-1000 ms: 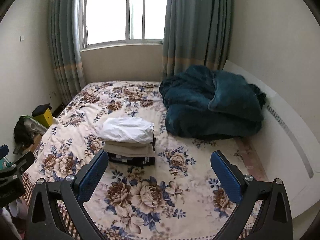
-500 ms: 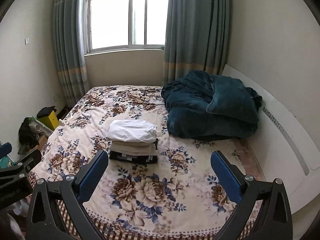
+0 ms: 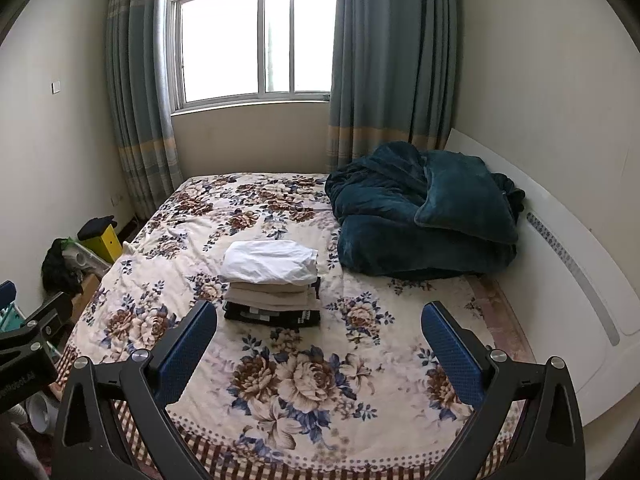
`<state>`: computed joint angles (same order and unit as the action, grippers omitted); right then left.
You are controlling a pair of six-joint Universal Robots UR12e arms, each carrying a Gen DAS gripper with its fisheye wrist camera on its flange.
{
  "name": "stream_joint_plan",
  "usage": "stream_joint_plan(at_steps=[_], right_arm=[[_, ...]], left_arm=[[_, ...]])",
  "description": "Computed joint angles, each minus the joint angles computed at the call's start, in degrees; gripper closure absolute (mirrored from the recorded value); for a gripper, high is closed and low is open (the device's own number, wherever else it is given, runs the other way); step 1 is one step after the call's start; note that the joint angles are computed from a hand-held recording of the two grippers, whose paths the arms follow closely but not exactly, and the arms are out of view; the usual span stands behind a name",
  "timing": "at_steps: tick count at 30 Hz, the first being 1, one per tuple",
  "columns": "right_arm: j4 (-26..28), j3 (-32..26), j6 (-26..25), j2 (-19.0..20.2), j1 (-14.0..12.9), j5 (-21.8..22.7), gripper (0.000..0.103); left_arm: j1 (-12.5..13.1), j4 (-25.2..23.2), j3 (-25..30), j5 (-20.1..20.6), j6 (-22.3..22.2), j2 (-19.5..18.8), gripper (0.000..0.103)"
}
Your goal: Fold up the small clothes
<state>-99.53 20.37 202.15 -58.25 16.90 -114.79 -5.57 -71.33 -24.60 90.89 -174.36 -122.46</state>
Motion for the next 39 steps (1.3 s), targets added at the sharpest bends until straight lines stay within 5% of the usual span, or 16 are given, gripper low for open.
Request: stream_joint_plan(at_steps=[39], right_arm=[[-3.5, 4.56, -0.24, -2.28, 0.42, 2.54, 0.0]], left_arm=[[-0.3, 3.3, -2.68, 1.7, -1.12, 1.9, 0.0]])
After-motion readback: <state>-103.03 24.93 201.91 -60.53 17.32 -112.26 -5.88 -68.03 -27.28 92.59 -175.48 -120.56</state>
